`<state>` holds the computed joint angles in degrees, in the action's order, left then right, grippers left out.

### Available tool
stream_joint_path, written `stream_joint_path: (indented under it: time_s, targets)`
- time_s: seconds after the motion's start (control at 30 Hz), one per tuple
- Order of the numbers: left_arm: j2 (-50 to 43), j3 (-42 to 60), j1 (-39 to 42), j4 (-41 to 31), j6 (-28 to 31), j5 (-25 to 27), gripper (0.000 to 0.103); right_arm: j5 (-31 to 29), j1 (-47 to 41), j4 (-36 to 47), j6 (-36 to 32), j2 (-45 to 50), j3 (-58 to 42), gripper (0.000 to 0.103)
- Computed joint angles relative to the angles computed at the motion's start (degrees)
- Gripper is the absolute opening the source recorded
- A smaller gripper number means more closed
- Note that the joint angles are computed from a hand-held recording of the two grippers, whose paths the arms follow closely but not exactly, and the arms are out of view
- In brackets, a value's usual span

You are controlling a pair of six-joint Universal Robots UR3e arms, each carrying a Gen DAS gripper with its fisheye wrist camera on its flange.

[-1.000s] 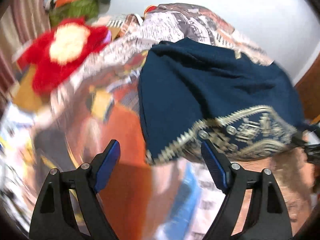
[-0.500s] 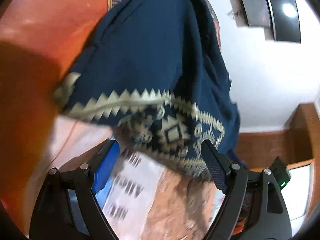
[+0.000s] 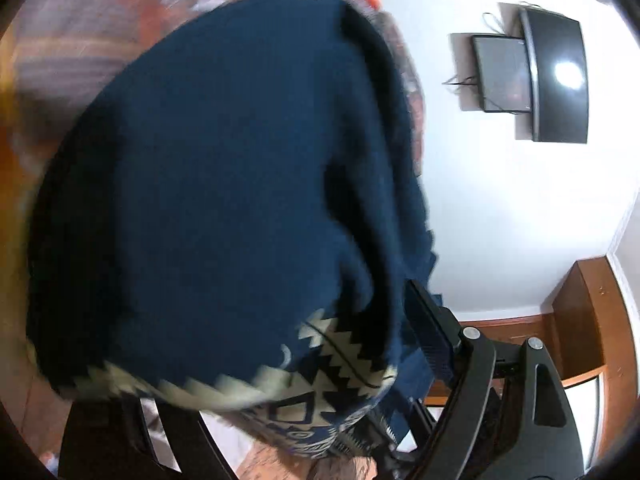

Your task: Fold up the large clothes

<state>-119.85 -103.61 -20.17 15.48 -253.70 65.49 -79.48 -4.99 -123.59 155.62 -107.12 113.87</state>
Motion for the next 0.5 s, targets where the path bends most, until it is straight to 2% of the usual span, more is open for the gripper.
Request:
stream_joint_path:
  time_s: [0.03, 0.07, 0.1, 0.13, 0.17, 0.2, 0.27, 0.37, 0.5]
  targets:
    - [0.83, 1.15, -0.71, -1.83, 1.24, 1.68, 0.082, 0.52, -0.39, 0.52, -0.29, -0.25, 0.0, 0.085]
    - [1.88, 3.37, -2.12, -4.73, 3.48, 4.69, 0.075, 0.89, -0.71, 0.9, -0.58, -0.41, -0.06, 0.085]
    - [2.73, 4.73, -3.07, -7.19, 5.05, 6.85, 0.063, 1.27, -1.15, 1.43, -0.86, -0.64, -0.18, 0.085]
    - [3.75, 7.27, -4.43, -11.68, 7.63, 9.96, 0.057, 1.74, -1.7, 1.97, -0.94, -1.12, -0.13, 0.085]
    - [4.44, 10.09, -5.62, -16.43, 10.28, 12.75, 0.043, 2.72, -2.64, 2.78, -0.93, -1.63, -0.3, 0.085]
    - [4.55, 12.9, -6.59, -20.33, 12.63, 15.04, 0.034, 3.89, -3.7, 3.75, -0.78, -2.26, -0.5, 0.085]
    - [4.08, 20.39, -9.3, -30.2, 17.94, 21.35, 0.027, 6.12, -5.65, 5.1, 0.52, -3.25, -0.97, 0.085]
    - [1.73, 29.81, -12.23, -39.92, 23.53, 28.57, 0.018, 8.37, -7.0, 3.89, 3.5, -3.91, -1.6, 0.085]
    - [0.48, 34.05, -15.05, -41.22, 28.47, 34.74, 0.013, 8.12, -4.81, -1.4, 8.77, 0.25, -3.55, 0.085]
